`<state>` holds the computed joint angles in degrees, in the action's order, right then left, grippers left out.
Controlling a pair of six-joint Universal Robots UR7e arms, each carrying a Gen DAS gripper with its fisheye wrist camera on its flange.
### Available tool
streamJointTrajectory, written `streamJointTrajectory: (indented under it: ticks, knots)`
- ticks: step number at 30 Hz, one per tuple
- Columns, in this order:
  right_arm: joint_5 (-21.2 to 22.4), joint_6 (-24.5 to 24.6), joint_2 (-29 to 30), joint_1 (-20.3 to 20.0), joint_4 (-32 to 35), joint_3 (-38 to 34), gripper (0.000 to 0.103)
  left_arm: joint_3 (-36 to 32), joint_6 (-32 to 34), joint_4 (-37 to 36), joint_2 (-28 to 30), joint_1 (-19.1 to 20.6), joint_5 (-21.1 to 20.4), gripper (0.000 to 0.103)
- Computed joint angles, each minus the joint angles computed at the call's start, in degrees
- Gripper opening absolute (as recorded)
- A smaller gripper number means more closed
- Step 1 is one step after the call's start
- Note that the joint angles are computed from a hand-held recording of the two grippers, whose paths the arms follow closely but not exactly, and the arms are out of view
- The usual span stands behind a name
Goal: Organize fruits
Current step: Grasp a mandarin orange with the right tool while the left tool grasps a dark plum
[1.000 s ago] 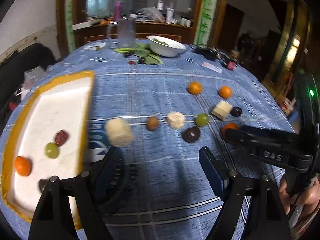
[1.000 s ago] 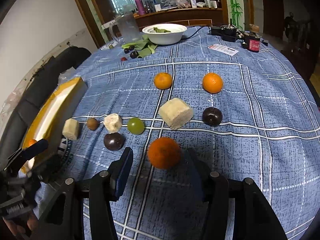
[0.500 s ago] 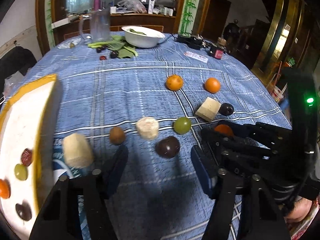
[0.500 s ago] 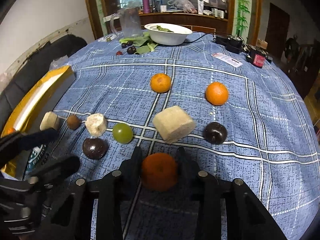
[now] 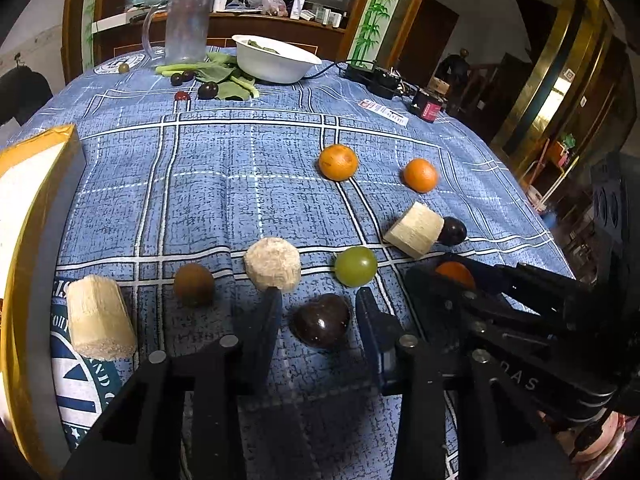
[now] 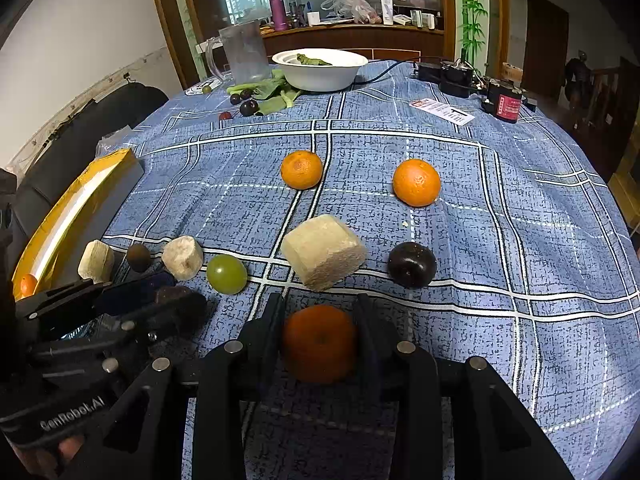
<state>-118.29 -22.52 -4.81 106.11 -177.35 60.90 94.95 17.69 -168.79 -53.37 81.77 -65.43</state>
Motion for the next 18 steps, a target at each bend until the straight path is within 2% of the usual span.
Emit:
streamJointTrajectory:
  ticks: [4,10,13,16,18]
  knots:
    - [-0.2,-0.3,0.1,0.0,-0.1,-0.1,0.038,0.2,0.4,-0.5,0.2,-0.3,0.8,0.035]
    - [0.3,-0.1,-0.1,-0.1,-0.2,0.2,0.038,0.5,0.5,-1.1,0.0,-0.3,0.8,0.025]
    - [0.7,0.1,-0.3,-0.2,-0.3,0.4,0.038,0.8,1.1,-2.0,0.1,-0.6,1.6,0.025]
    - [1.4,0.3,-0.6,-0.4,-0.6,0.8,0.038,1.2,-1.2,-2.2,-0.9,-0.2,1.4,0.024]
    - [1.1,0.7,-0.9,-0.4,-1.1,1.4,0.038,3.3,-2.5,-3.7,-3.1,0.3,0.0,0.025]
